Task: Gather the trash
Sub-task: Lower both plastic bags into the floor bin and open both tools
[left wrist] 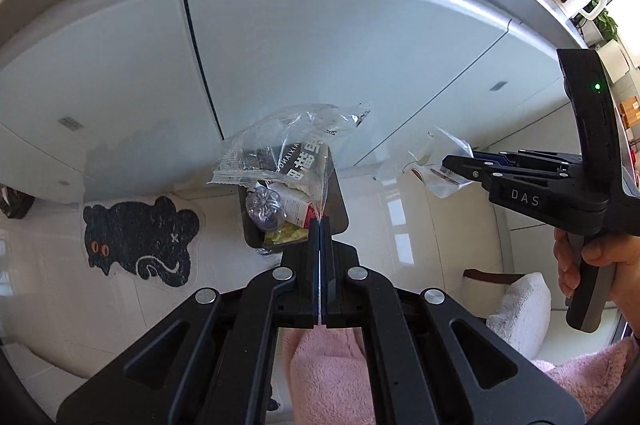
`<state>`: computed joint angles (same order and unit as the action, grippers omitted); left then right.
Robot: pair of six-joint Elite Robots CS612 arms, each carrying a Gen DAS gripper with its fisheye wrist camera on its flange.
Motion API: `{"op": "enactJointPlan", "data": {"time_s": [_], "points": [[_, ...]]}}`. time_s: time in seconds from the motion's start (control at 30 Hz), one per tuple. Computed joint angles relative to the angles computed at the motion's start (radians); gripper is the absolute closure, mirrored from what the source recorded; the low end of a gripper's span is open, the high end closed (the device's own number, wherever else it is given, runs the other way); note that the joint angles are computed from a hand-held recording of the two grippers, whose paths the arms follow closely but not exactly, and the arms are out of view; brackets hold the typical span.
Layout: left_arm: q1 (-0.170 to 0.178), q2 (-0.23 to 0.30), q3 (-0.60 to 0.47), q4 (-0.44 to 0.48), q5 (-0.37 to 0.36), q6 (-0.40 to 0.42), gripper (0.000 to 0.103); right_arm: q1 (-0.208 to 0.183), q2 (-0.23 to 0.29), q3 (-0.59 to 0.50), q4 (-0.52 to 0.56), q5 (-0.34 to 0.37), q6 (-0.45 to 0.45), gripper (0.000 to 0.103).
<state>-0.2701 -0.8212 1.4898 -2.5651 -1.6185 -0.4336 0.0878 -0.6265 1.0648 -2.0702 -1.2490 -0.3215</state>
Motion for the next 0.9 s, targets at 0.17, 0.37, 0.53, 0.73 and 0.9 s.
{"op": "enactJointPlan", "data": {"time_s": [0.17,0.37,0.53,0.73,0.9], "points": [[0.019,0.074,-0.044,0.024,-0.05,0.002,0.103,0.022,0.052,-0.02,-0.025,-0.043,0.057,0.084],[0.039,0.162,-0.118,0.06,-0.112,-0.002,0.103,0.041,0.131,-0.093,0.035,-0.059,0.061,0.084],[0.054,0.22,-0.18,0.115,-0.144,0.016,0.103,0.049,0.197,-0.178,0.112,-0.071,0.091,0.084],[0.07,0.269,-0.242,0.178,-0.157,0.02,0.103,0.056,0.254,-0.264,0.192,-0.069,0.094,0.082],[0.082,0.3,-0.278,0.187,-0.194,0.012,0.103,0.059,0.294,-0.333,0.254,-0.042,0.113,0.081]]}}
